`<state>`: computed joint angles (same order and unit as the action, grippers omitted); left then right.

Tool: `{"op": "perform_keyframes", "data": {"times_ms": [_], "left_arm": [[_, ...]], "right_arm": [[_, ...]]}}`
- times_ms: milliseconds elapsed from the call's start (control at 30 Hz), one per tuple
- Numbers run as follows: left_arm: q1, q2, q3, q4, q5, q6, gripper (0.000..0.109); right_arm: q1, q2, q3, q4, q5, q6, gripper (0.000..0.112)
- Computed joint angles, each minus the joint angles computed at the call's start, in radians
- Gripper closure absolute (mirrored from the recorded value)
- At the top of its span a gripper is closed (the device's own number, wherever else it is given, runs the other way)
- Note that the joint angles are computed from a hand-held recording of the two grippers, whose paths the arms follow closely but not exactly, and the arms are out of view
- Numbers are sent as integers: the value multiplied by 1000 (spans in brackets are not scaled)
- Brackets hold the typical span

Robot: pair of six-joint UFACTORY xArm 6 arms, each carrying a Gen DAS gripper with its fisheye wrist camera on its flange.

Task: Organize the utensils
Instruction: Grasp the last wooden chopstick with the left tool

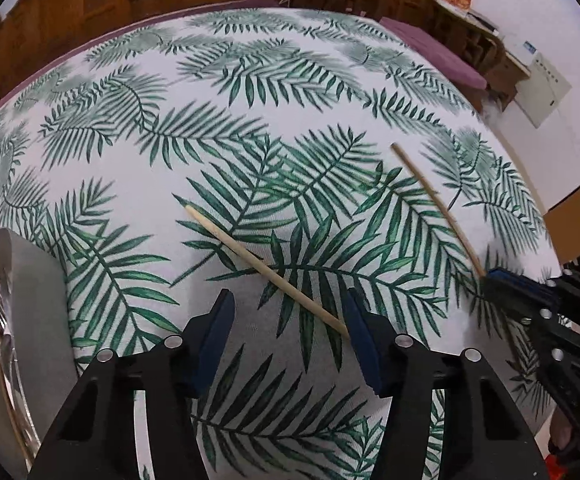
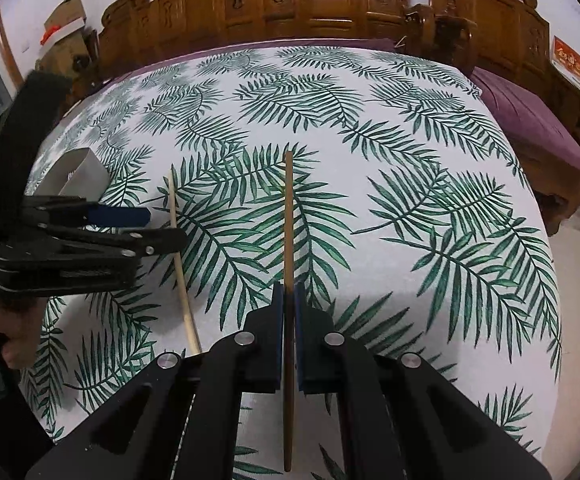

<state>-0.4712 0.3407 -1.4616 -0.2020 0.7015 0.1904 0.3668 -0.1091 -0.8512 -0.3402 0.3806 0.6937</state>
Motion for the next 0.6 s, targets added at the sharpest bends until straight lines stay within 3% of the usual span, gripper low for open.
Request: {"op": "perform_keyframes", "data": {"times_ms": [100, 233, 300, 433, 600], "left_arm": [[-8, 0, 6, 56, -16, -35, 62], [-5, -8, 16, 105, -21, -45, 89], [2, -13, 19, 90, -13, -22, 97], [21, -29, 29, 53, 14, 20, 104], [43, -75, 78, 18, 12, 70, 105]], "right_arm": [[2, -11, 7, -4, 1, 11, 106], [13, -19, 9, -9, 0, 21, 106], [21, -18, 6, -16, 2, 29, 106], [40, -14, -2, -20, 3, 44, 106], [69, -6, -17, -26, 9, 63, 106]]}}
